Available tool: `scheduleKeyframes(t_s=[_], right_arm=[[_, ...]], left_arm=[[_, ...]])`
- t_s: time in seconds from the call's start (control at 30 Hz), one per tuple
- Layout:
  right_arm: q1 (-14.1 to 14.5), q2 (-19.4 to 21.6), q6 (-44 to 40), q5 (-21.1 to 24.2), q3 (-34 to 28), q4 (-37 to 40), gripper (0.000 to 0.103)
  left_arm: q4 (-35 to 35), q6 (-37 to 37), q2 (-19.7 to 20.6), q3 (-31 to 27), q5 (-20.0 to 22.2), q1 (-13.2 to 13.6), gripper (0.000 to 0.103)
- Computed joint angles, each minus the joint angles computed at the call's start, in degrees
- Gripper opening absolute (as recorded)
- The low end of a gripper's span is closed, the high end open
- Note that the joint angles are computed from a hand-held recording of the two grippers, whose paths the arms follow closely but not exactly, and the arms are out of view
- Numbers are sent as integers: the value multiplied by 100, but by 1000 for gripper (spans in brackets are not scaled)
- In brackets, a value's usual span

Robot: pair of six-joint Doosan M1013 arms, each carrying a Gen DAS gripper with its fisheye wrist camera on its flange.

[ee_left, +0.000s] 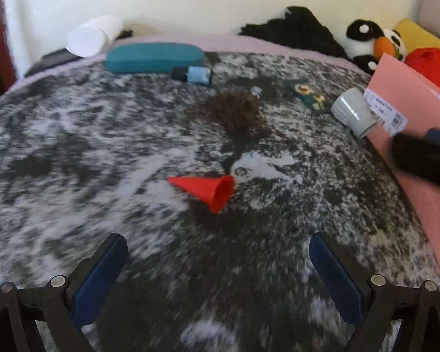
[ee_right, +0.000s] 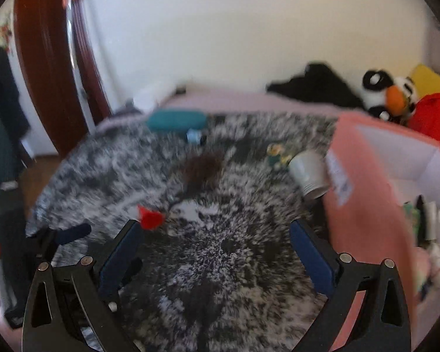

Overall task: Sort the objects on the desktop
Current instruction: 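Grasp the red cone with the left tool while the right tool grasps the brown fuzzy item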

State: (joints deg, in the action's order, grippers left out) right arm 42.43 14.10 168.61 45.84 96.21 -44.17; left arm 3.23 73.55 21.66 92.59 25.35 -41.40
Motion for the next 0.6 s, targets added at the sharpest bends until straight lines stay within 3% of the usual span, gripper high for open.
scheduleKeyframes(t_s=[0.17, 0.27, 0.3, 0.33, 0.37, 0.47, 0.57, 0.6], right_arm=[[-435, 374, -444, -274, -154, 718, 102], [-668, 594, -776, -454, -329, 1061, 102], [-743, 684, -942, -525, -419, 1188, 102], [-794, 758, -1069, -564, -503, 1269, 102], [-848, 843, -1214, -600, -602, 1361, 102], [-975, 1121, -1620, -603, -939, 1604, 102], [-1044, 1423, -1982, -428, -1292, 1802, 100], [-1015, 1523, -2010, -247, -1403, 1653, 80]], left_arm=[[146, -512, 409, -414, 154, 14, 102], [771, -922, 586, -636, 385, -47, 98], [915, -956, 611, -668, 414, -50, 85], [945, -875, 602, -655, 375, -26, 60], [982, -802, 593, -642, 332, -3, 56], [-250, 295, 545, -563, 78, 210, 56], [-969, 922, 525, -496, -103, 310, 56], [-1063, 1015, 520, -483, -131, 323, 56]])
